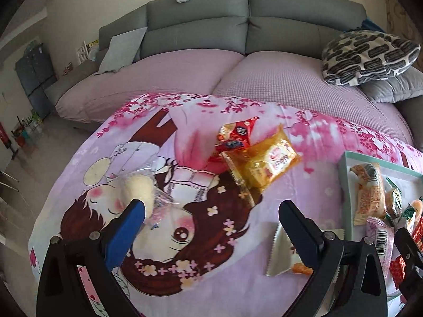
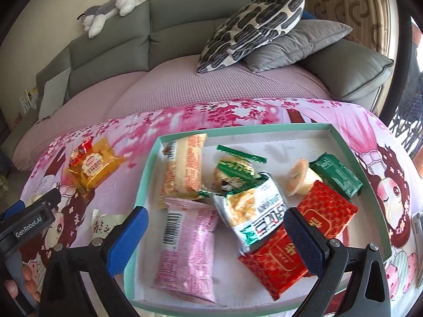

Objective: Organize snacks
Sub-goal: 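Withdraw both tools from the tray toward the remaining snacks, then grasp the cream biscuit pack with the right tool while the left tool grasps the clear-wrapped bun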

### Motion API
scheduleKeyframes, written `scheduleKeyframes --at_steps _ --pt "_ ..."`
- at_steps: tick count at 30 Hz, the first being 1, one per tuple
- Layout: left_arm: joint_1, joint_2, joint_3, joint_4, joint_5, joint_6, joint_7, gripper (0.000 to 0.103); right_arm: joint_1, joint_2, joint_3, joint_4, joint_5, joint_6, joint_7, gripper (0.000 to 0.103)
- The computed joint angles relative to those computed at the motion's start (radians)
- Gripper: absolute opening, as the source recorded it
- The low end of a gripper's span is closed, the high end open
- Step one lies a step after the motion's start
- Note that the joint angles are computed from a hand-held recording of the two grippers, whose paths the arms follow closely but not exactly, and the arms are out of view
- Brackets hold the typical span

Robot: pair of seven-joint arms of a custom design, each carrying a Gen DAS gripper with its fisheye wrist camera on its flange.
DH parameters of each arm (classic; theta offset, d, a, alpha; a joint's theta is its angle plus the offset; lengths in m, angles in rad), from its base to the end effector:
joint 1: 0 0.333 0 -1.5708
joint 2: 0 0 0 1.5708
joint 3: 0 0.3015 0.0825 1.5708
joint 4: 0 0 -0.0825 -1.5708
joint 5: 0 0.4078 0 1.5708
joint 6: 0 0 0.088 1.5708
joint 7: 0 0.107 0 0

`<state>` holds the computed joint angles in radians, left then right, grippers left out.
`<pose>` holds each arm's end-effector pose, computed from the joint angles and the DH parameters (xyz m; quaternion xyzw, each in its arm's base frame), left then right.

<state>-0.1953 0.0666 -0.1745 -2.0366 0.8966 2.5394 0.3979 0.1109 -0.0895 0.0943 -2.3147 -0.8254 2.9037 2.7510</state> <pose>0.5736 -0.2309 0.4295 -0.7073 0.6029 -0.1927 0.3148 0.5322 0.1565 0.4138 -0.5757 0.7260 -0.2496 0.2813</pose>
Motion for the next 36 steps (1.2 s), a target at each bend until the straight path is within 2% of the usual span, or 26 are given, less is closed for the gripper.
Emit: scheduleKeyframes --at_steps 5,11,20,28,30,32,36 --pt "0.033 -0.04 0.018 -0.048 0.011 0.025 -0.03 0.101 0.04 0.047 0.007 0.052 -0.001 -0.003 -0.006 0.103" --pt "0.085 -0.079 0.03 -0.099 -0.004 0.078 -0.046 0.101 0.109 0.1 -0.012 0.108 0.001 -0.016 -0.006 0.103" --pt "0.152 -0.118 0.038 -0.155 0.028 0.129 -0.074 0.101 0.21 0.179 -0.047 0.178 0.107 -0.018 -0.105 0.103" --pt "0.191 -0.087 0.054 -0.166 -0.035 0.231 -0.051 0.101 0.277 0.223 -0.078 0.212 0.206 -0.014 -0.19 0.103" --pt "0.189 -0.07 0.054 -0.155 -0.052 0.242 -0.026 0.101 0.295 0.224 -0.095 0.218 0.176 -0.03 -0.163 0.1" --pt "0.182 -0.054 0.053 -0.137 -0.095 0.216 0.022 0.101 0.304 0.22 -0.105 0.218 0.147 -0.04 -0.13 0.095" --pt "0.176 -0.042 0.06 -0.131 -0.129 0.224 0.058 0.101 0.294 0.198 -0.107 0.2 0.125 -0.03 -0.089 0.078"
